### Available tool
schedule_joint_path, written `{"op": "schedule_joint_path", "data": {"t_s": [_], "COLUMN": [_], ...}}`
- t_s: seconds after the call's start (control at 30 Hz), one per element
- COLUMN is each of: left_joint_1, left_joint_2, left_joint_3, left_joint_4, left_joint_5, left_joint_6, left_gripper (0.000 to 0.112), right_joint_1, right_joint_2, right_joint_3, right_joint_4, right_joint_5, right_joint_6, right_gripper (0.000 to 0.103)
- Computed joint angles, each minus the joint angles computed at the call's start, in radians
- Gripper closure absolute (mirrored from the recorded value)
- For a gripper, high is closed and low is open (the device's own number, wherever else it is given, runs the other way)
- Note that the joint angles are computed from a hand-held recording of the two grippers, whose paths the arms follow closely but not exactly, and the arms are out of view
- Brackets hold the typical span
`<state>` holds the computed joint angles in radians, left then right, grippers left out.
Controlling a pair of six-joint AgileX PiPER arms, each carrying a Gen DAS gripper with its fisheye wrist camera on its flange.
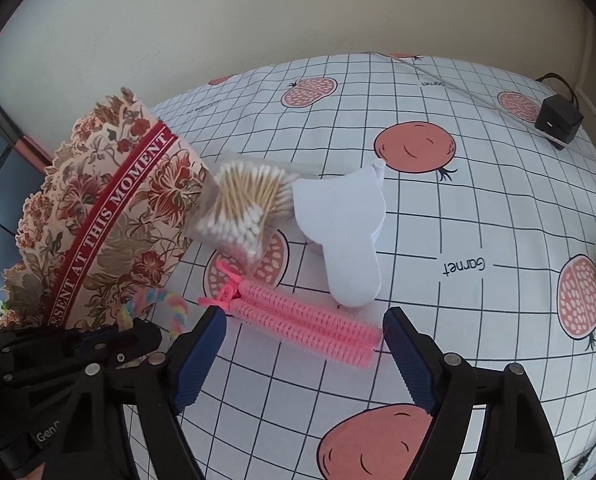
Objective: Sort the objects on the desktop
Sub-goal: 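Grasp the pink hair roller with the right tool while the left tool holds the loop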
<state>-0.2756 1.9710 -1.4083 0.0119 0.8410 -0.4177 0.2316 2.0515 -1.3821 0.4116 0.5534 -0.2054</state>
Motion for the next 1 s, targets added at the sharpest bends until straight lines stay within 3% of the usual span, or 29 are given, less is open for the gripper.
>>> {"op": "schedule_joint_path", "data": {"t_s": [0.13, 0.2, 0.3, 0.87, 1.0], "left_joint_1": [0.001, 0.0, -0.001, -0.005, -0.005], "left_joint_2": [0.008, 0.008, 0.01, 0.016, 0.024], "left_joint_3": [-0.006, -0.006, -0.006, 0.0, -0.001], "left_joint_4": [-0.013, -0.012, -0.012, -0.003, -0.012], "left_joint_5": [-0.002, -0.002, -0.002, 0.004, 0.002], "left_joint_6": [0.003, 0.002, 0.002, -0.007, -0.006], "left_gripper": [0.104, 0.104, 0.104, 0.104, 0.104], "right_joint_1": [0.011, -0.002, -0.012, 0.044, 0.044], "right_joint_2": [-0.004, -0.002, 0.009, 0.023, 0.017], "right_joint_3": [-0.006, -0.01, -0.024, -0.039, -0.03], "right_joint_4": [-0.01, 0.059, 0.123, 0.018, 0.048], "right_joint_5": [0.037, 0.077, 0.137, 0.056, 0.062], "right_joint_6": [-0.029, -0.104, -0.181, -0.057, -0.111], "right_gripper": [0.037, 0.053, 0.054, 0.056, 0.064]}}
